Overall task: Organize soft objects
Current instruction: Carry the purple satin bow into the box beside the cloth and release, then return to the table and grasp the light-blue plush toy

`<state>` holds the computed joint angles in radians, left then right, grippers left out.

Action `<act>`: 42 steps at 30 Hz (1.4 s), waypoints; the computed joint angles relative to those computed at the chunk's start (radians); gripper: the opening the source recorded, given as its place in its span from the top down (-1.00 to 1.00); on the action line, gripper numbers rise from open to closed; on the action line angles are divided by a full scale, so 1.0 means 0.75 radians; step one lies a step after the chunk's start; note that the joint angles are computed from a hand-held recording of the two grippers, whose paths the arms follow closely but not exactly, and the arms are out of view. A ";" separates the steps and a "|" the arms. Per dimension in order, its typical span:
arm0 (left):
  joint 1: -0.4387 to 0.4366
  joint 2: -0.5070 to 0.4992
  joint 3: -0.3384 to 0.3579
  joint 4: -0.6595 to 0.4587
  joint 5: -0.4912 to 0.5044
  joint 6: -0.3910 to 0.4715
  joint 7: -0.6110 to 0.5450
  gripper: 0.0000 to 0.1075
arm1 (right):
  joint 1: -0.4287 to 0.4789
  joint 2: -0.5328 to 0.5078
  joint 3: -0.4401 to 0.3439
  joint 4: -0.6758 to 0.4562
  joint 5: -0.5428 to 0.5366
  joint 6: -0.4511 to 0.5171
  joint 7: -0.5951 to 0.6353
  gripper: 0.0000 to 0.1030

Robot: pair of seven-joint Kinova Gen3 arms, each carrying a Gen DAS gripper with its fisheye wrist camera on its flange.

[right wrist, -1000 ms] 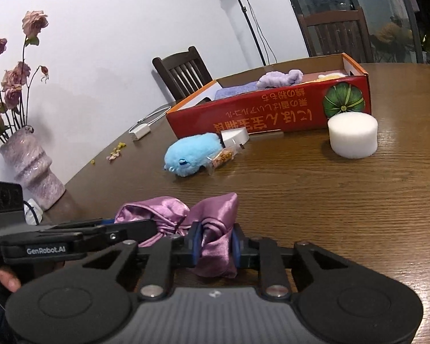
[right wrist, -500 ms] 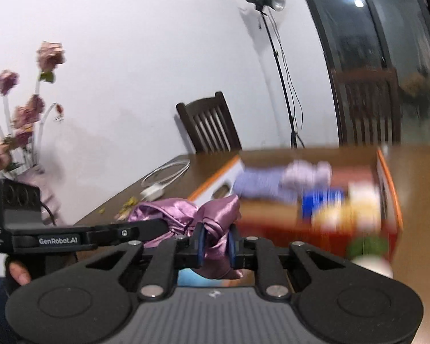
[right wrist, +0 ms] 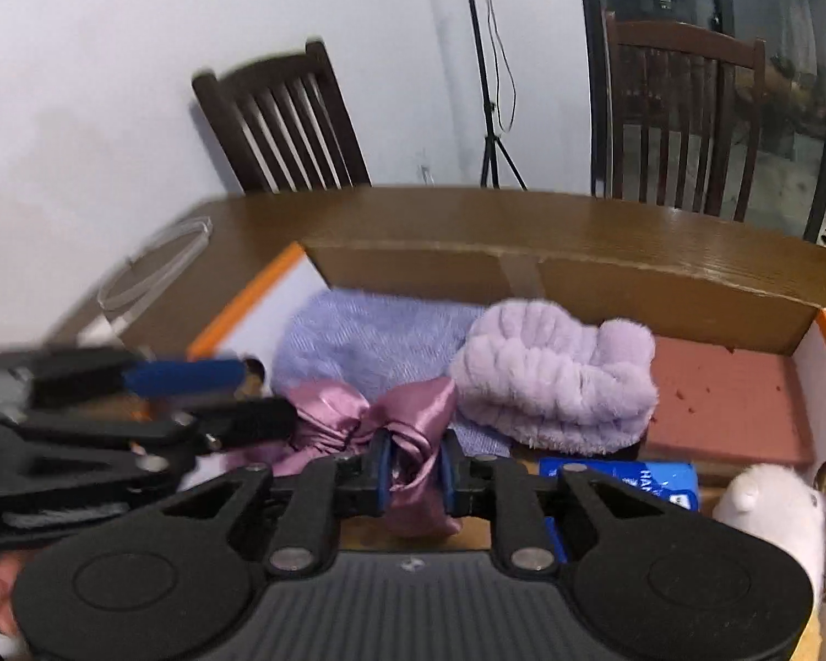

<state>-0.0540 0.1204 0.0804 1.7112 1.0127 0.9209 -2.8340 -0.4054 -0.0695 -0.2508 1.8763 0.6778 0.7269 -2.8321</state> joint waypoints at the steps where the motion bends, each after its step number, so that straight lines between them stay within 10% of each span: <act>1: -0.010 0.003 -0.004 -0.002 0.018 0.019 -0.002 -0.02 | -0.004 0.018 -0.006 -0.008 0.004 0.015 -0.002 0.55; 10: -0.056 -0.128 -0.077 0.073 0.103 0.082 -0.134 -0.29 | -0.046 -0.086 -0.048 0.003 0.087 0.119 -0.056 0.08; 26: -0.279 -0.535 -0.563 0.464 0.250 0.574 -0.573 -0.79 | 0.219 -0.657 -0.789 0.093 0.041 0.617 -0.204 -0.27; 35: -0.443 -0.644 -0.860 0.618 0.048 0.838 -0.670 -0.90 | 0.519 -0.895 -1.239 0.078 -0.193 0.564 -0.269 -0.52; 42: -0.550 -0.616 -0.873 0.629 -0.053 0.908 -0.702 -0.90 | 0.540 -1.014 -1.253 0.116 -0.432 0.446 -0.299 -0.55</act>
<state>-0.4661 -0.3416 -0.5747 2.1826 0.9728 1.6016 -3.3607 -0.0003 -0.8301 -1.1904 1.9636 0.3540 1.0611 -3.0561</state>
